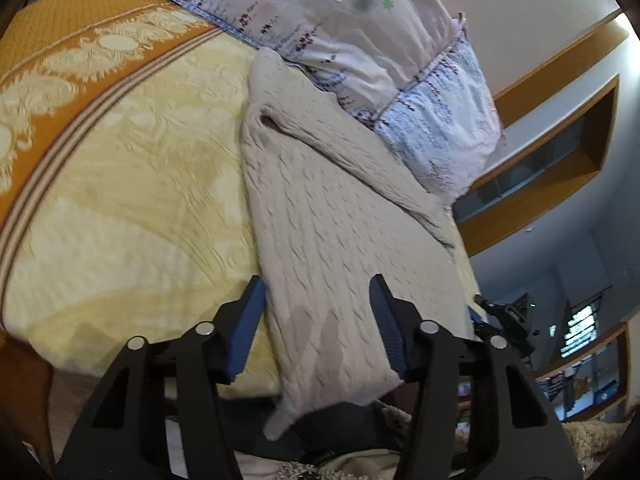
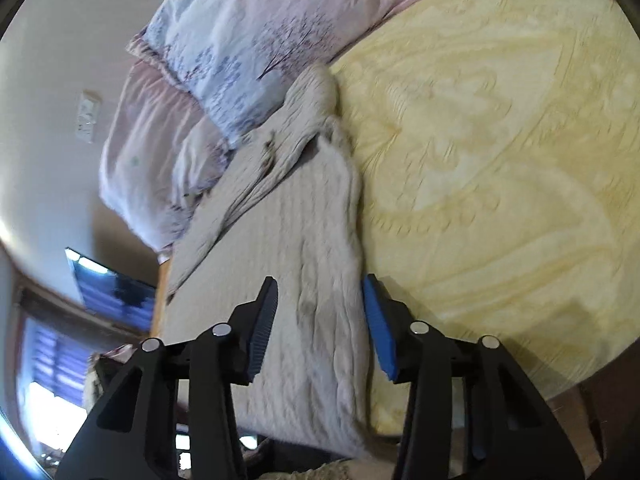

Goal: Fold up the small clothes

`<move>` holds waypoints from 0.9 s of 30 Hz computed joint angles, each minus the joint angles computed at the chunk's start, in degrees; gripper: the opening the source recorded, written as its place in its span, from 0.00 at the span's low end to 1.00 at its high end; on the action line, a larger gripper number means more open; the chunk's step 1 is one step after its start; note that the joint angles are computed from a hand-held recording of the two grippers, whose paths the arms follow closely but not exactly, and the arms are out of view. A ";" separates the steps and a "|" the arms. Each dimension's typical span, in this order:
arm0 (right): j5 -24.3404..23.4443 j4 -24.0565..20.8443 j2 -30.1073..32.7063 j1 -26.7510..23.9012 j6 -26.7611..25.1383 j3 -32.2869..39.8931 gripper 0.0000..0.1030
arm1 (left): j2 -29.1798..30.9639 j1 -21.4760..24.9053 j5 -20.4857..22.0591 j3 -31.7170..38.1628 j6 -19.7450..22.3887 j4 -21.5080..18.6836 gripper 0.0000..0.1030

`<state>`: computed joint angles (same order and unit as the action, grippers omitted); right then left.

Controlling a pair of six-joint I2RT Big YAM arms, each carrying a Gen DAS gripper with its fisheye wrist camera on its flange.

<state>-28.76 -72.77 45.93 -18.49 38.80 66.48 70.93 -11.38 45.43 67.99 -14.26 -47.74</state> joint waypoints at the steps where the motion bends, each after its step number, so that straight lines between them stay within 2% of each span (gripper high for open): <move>1: -1.26 0.52 -0.64 -0.05 0.11 -0.58 0.42 | -0.58 0.16 1.47 -0.81 -0.07 0.31 0.49; 3: -4.31 1.58 -2.32 -0.61 0.61 -1.96 0.42 | -1.39 0.61 5.13 -2.37 -0.29 0.57 0.45; 6: -8.83 2.73 -5.27 -1.05 1.06 -3.85 0.42 | -3.53 1.25 8.70 -5.86 -0.56 2.06 0.45; 9: -11.42 1.06 -8.15 -0.37 -0.16 -5.44 0.42 | -5.14 2.22 14.08 -8.79 -0.87 3.58 0.45; 11: -12.47 0.57 -9.72 -0.17 -0.87 -6.24 0.42 | -5.87 2.37 15.67 -9.83 1.14 2.57 0.45; 12: -13.50 0.24 -10.63 -0.37 -1.38 -6.64 0.42 | -6.14 2.14 16.39 -10.23 3.50 0.90 0.45; 15: -14.64 -1.75 -11.53 -0.90 -3.14 -7.01 0.42 | -6.47 1.23 16.12 -11.09 7.00 -1.48 0.45; 19: -12.37 -5.50 -10.66 1.39 -5.47 -7.65 0.42 | -5.43 -0.90 14.07 -11.76 7.82 -1.89 0.45; 23: -12.94 -3.22 -10.79 1.86 -4.25 -10.28 0.42 | -4.28 -2.63 12.10 -11.71 8.50 -1.88 0.45; 25: -12.54 -2.12 -10.80 2.81 -3.93 -10.86 0.42 | -4.00 -3.44 11.50 -11.86 8.09 -1.30 0.40; 27: -13.29 -2.35 -10.99 3.09 -5.90 -10.64 0.27 | -3.48 -3.65 11.48 -11.67 8.21 -1.59 0.26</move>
